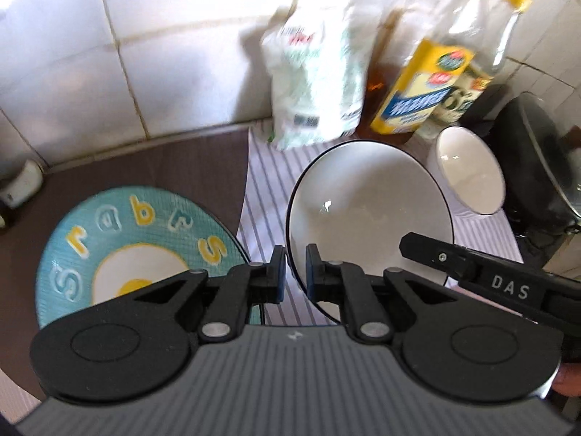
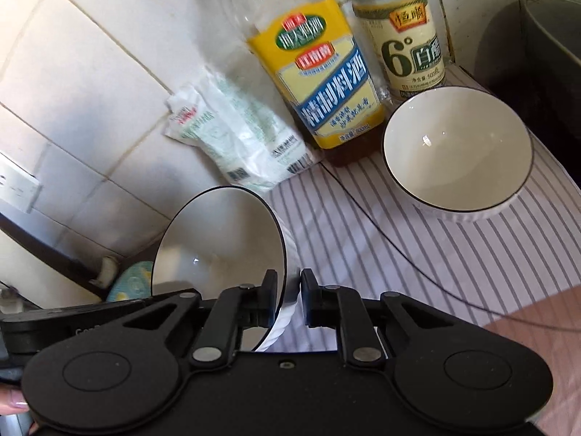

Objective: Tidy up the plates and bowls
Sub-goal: 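Lift the held bowl and lower it into the placed white bowl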

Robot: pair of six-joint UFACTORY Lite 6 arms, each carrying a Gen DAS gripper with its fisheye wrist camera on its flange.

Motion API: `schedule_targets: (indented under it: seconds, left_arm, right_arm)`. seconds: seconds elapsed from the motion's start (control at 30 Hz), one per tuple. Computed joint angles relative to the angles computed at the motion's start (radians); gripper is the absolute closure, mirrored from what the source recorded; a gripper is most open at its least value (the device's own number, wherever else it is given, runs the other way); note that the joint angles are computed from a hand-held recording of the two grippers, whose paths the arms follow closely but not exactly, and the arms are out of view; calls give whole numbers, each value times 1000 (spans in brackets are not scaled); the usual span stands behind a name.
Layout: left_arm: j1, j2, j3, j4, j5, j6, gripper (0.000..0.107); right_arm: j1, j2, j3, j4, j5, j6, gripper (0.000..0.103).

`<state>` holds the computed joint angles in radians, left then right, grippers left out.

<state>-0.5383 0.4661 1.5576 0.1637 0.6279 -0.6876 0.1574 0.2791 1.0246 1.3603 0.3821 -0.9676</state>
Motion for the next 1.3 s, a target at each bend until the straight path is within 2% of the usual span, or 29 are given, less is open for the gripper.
schedule_targets:
  seconds: [0.37, 0.5, 0.8, 1.03, 1.1, 1.17, 1.23, 1.3]
  left_arm:
    - [-48, -179, 10, -34, 166, 71, 97]
    - [-88, -273, -67, -27, 151, 35, 97]
    - [-197, -399, -174, 39, 189, -38, 97]
    - [-272, -451, -298, 140, 176, -162, 97]
    - [-274, -466, -349, 145, 139, -184, 97]
    - [-293, -495, -419, 219, 77, -283, 97]
    - [-324, -505, -455, 316, 47, -407, 97]
    - [-356, -485, -451, 386, 63, -478, 97]
  right_arm:
    - [-14, -307, -140, -190, 72, 245, 85]
    - [-22, -457, -210, -280, 85, 355, 85]
    - [-1, -702, -332, -498, 119, 598, 85]
    - [43, -868, -545, -401, 57, 629, 84]
    - [73, -885, -581, -408, 23, 647, 84]
    - [88, -906, -610, -418, 4, 654, 84]
    - [82, -904, -634, -349, -7, 566, 83]
    - [57, -875, -649, -236, -4, 455, 83]
